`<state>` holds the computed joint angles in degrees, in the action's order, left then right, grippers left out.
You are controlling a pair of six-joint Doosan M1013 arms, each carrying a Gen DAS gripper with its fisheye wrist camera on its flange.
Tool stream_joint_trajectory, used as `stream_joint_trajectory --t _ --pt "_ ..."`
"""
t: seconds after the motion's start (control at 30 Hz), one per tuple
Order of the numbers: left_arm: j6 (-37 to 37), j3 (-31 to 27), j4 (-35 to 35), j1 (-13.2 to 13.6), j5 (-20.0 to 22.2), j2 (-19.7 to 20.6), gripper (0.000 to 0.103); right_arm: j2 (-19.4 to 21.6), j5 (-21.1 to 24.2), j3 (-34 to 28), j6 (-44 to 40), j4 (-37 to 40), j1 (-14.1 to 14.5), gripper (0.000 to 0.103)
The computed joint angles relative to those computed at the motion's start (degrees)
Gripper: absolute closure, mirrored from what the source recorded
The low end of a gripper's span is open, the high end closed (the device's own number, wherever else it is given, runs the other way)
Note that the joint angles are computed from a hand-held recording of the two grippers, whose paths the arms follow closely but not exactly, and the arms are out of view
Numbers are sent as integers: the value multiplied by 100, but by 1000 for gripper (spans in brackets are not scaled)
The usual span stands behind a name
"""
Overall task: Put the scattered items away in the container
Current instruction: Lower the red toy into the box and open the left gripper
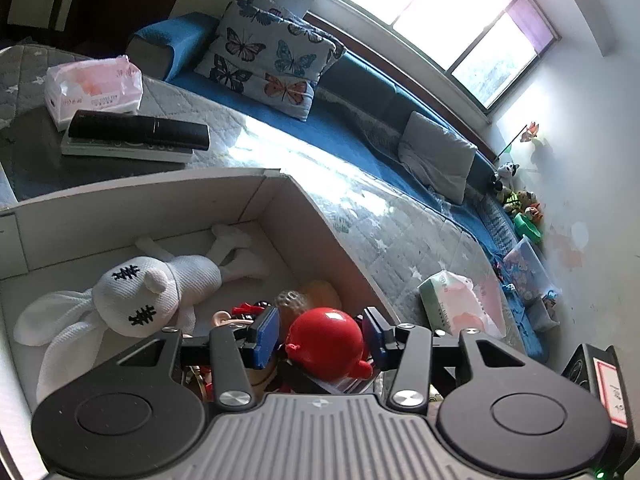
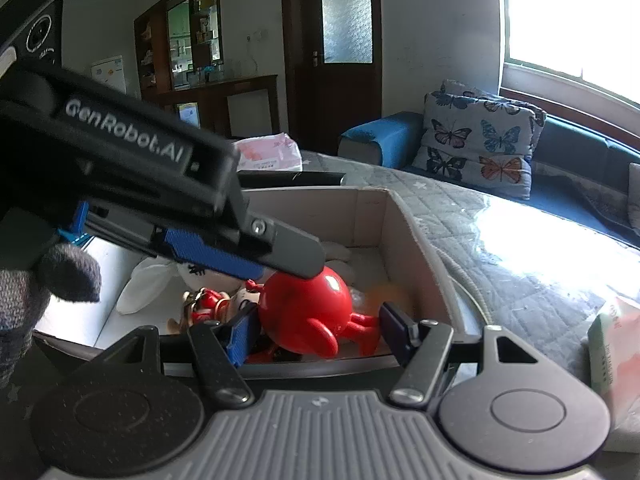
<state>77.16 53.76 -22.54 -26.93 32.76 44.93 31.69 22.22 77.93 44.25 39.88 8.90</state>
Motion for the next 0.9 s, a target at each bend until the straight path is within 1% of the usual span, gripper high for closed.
stream_joint_trajectory --t 0.17,0.3,0.57,0.9 --pt "-8 49 15 5 -18 -28 54 -21 8 30 -16 78 2 36" --pt "33 127 10 -1 -65 -72 54 -55 -66 76 27 -14 25 36" --pt "16 368 123 -31 -307 -231 54 -149 -194 225 -267 338 12 31" --pt "31 618 321 -123 -464 -382 54 -326 -375 466 -636 699 6 31"
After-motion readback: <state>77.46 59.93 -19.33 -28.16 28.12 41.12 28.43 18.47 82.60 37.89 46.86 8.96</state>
